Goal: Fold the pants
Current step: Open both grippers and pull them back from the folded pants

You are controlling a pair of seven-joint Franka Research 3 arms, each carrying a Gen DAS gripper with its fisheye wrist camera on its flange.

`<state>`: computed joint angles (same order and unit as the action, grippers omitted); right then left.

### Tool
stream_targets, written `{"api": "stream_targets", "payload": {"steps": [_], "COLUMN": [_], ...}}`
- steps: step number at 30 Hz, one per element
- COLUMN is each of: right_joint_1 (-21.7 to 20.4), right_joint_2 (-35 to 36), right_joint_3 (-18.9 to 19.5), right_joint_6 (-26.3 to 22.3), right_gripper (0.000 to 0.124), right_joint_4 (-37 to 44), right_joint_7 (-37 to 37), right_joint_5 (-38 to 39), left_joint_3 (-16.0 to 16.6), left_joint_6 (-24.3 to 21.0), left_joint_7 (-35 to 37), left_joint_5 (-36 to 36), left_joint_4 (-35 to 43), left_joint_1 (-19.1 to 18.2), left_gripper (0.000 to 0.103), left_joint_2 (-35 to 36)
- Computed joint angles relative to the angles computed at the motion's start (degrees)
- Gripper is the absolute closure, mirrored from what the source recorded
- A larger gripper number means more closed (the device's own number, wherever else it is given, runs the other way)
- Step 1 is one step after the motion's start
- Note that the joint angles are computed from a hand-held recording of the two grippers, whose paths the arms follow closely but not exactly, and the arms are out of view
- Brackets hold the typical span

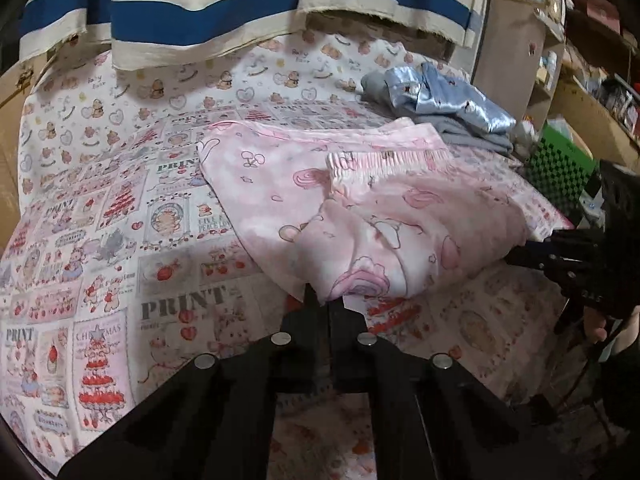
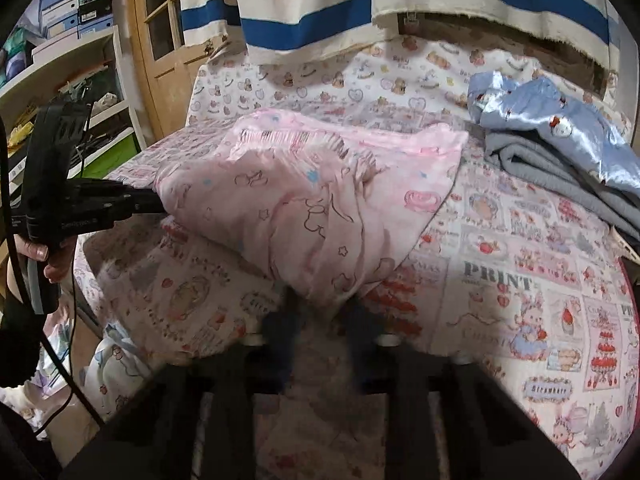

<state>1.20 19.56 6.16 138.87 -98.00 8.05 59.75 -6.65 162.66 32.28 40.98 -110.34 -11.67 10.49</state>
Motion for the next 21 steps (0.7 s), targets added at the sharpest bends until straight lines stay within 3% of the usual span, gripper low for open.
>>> {"api": "stream_targets", "payload": {"steps": [3,6,10,16,19,21], "right_joint_1": [-0.9,-1.5,-0.8,0.1,-0.9,-1.5], "right_joint_2": [-0.3,-1.5,-2.6,0.8,1.3,1.3], "right_joint_3": [0.2,0.0,-0.7,-1.3,-0.6,-0.3], "right_joint_6": [0.6,1.6,4.6,4.8,5.3,5.4], "right_gripper": [0.121,0.121,0.122,0.122,0.123,0.123], "right_joint_4": [0.3,0.0,-0.7,0.8,1.1,1.5], "right_joint_7": [-0.4,-1.7,-3.0,4.0,4.5,4.7], "right_joint_5": [3.0,5.5,5.8,-1.7,-1.0,-0.4], "left_joint_3": [2.0,1.9,0.1,-0.8,-0.1,-0.4], "left_joint_6": [1.3,0.9,-1.4,-1.4,-6.3,-5.5], "left_joint_7": [-9.0,-15.2,-15.3,-11.6,-20.1,-22.3], "left_joint_5": [7.6,14.0,14.9,8.2,16.5,17.9], "left_joint_4": [-1.8,-2.9,-3.1,-5.1,-6.0,-7.8], "left_joint_1": [-1.1,-0.4,1.3,2.3,1.3,2.6], "left_gripper": [0.1,0.1,0.1,0.1,0.103,0.103], "left_joint_2": [-2.4,-4.9,-5.5,-4.5,-7.0,-9.4]}}
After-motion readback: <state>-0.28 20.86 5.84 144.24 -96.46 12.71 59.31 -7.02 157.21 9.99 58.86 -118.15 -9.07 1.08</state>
